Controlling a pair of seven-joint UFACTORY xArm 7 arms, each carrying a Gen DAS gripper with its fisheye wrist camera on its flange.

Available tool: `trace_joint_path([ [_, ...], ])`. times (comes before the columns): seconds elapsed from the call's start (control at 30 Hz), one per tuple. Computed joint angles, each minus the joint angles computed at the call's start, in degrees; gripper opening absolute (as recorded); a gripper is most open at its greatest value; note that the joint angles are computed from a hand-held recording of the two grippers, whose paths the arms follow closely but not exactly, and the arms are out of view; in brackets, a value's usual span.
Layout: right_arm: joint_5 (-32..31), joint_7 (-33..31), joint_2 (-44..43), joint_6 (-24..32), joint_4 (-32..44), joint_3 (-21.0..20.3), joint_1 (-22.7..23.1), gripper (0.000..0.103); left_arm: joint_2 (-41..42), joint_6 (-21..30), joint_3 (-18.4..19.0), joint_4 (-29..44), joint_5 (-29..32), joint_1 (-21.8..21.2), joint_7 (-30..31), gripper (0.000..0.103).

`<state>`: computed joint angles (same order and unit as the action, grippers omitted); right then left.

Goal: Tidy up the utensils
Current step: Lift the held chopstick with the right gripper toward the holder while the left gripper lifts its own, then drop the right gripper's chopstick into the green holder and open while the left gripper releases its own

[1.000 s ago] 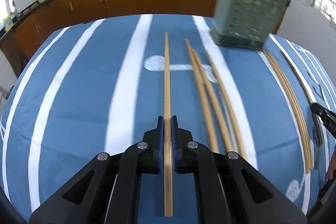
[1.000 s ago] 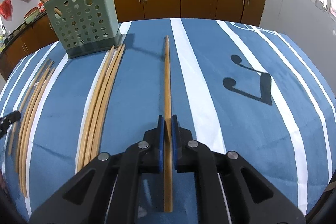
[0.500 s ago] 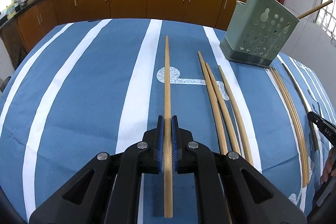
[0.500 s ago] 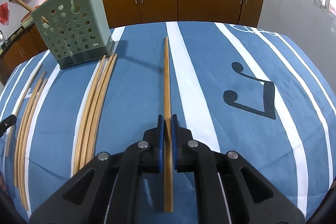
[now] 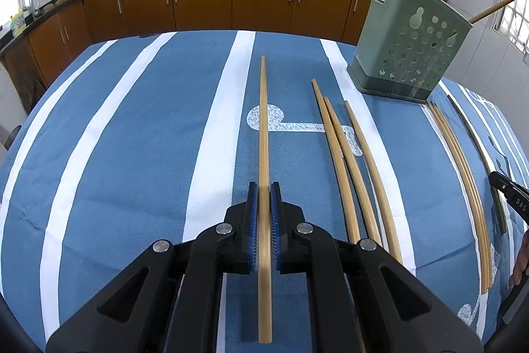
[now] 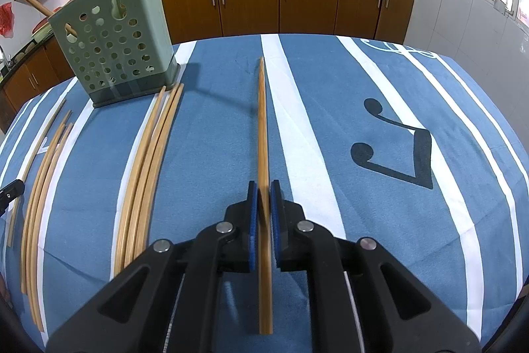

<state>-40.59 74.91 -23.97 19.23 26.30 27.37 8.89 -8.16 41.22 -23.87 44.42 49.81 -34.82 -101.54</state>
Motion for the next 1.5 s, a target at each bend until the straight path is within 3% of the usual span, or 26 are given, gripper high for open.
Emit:
trace_joint_path([
  [0.43,1.12,-0.15,-1.22,-0.22,-1.09,-0.53,0.92,0.015,0.14,1.83,-0.51,0.46,-0.75,-0.68,1.00,0.009],
  [0.53,2.13,-0.88,-1.87,-2.18,-2.17,-1.06,0.85,0.008,-0.05,2.51,-0.65,0.39,-1.25,-1.20,1.39,0.009],
  [0.83,7.89,-3.71,-9.53,-3.86,-5.63,-0.42,1.26,0.008,-3.20,3.01,-0.92,-0.61,-3.67,-1.63,4.28,0.007],
  [1.23,14.68,-8.85,-25.39,-3.51,-6.35,3.03,-1.59,0.008,-14.25,4.55,-6.93,-0.40,-1.83,3.32,3.93,0.007],
  [1.5,17.22,-11.43,-28.58,-4.83,-4.42,5.42,-5.30,0.008,-18.04,4.21,-10.22,0.94,-0.80,8.02,4.20,0.007],
])
